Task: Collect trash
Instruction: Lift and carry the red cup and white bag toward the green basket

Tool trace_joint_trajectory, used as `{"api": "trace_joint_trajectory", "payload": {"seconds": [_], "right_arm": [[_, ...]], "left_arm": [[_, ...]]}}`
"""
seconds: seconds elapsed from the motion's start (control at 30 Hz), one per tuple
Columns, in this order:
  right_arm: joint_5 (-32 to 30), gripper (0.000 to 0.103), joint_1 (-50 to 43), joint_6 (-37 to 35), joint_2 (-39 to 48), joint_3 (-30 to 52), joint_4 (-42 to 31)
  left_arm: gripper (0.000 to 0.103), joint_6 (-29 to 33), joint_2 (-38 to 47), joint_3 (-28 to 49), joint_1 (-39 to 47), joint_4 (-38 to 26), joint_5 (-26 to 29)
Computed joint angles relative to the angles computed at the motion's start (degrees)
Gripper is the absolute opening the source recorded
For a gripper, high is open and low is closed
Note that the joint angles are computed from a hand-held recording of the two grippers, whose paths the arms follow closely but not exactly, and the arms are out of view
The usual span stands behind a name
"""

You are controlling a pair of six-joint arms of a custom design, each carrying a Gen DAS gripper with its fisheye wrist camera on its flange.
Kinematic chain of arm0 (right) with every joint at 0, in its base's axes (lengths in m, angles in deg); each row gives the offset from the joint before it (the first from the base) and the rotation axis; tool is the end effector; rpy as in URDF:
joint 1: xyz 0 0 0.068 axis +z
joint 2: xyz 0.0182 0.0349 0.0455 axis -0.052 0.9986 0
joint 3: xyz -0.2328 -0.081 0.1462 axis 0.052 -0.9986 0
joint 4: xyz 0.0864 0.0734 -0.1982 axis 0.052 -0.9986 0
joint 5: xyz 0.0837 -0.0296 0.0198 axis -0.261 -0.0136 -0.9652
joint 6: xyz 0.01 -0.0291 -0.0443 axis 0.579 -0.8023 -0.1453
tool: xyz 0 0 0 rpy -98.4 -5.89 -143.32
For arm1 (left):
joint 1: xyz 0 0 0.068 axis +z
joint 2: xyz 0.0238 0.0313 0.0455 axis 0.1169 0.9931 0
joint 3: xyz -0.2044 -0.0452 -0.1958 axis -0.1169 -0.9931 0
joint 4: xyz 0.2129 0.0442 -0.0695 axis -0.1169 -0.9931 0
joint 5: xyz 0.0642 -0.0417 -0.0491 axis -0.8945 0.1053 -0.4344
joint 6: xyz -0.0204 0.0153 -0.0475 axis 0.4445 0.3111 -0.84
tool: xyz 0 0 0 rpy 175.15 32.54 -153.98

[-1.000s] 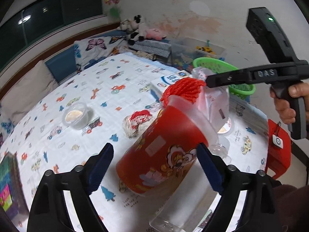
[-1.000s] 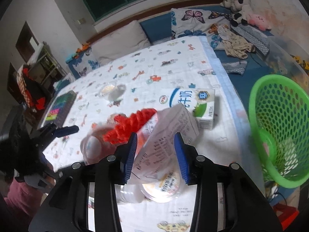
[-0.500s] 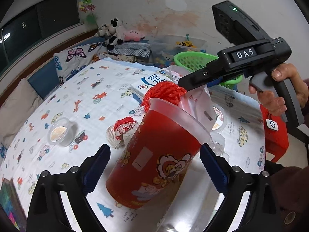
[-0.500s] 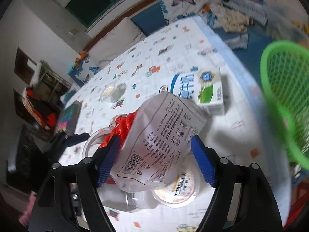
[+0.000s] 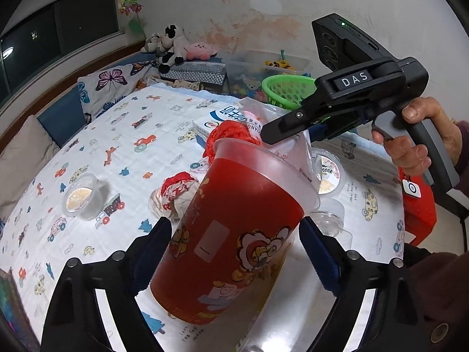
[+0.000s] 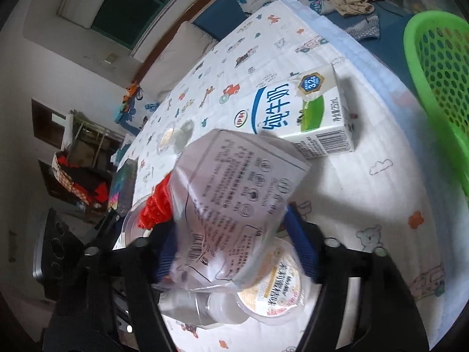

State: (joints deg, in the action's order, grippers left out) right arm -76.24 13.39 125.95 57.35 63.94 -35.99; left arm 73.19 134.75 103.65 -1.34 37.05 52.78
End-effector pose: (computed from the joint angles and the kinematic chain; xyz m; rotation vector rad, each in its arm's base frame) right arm 0.1925 0.0692 0.1297 0.3845 2.4473 0.8891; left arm 0.2109 -0.0488 0.1369 1.2354 2.0900 -0.4405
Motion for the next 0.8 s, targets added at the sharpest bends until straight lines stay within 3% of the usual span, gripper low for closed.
{"api": "trace_joint_trajectory", "payload": {"seconds": [0.17,0.4,0.53,0.63,0.67,0.73,0.8], "right_arm": [[-0.6,0.049,-1.4,-1.3,-5.9,-2.6,-1.9],[-1.8,0.046,-3.4,-2.2,-15.3,-4.3,-6.8],[-2.3,0.046,-4.4,-2.5,-21.1,-4.5,-10.7],[-1.6,0.046,-4.3,-2.7,-23.7,-4.4,-12.8],[-1.7,0.046,-4.5,-2.7,-24.3,-4.6,-13.1],[-1.8,0.046,-4.9,-2.7,-24.9,-4.5,-13.8],[-1.9,0.046,-5.1,-2.7,-25.5,-4.6,-14.2]], "left_arm": [[0.075,-0.2,-2.7,-1.9,0.1,0.8,0.0],[0.062,-2.1,-6.8,-4.7,-0.2,1.9,-1.8],[0.057,-2.7,-9.0,-4.4,0.5,-0.7,-1.7],[0.058,-3.5,-8.1,-2.7,0.8,-3.2,-1.9],[0.061,-4.1,-7.6,-2.0,0.9,-4.0,-1.7],[0.075,-5.0,-6.8,-1.3,0.5,-4.0,-1.6],[0.078,-5.3,-5.8,-0.4,-0.4,-4.2,-1.8]]}}
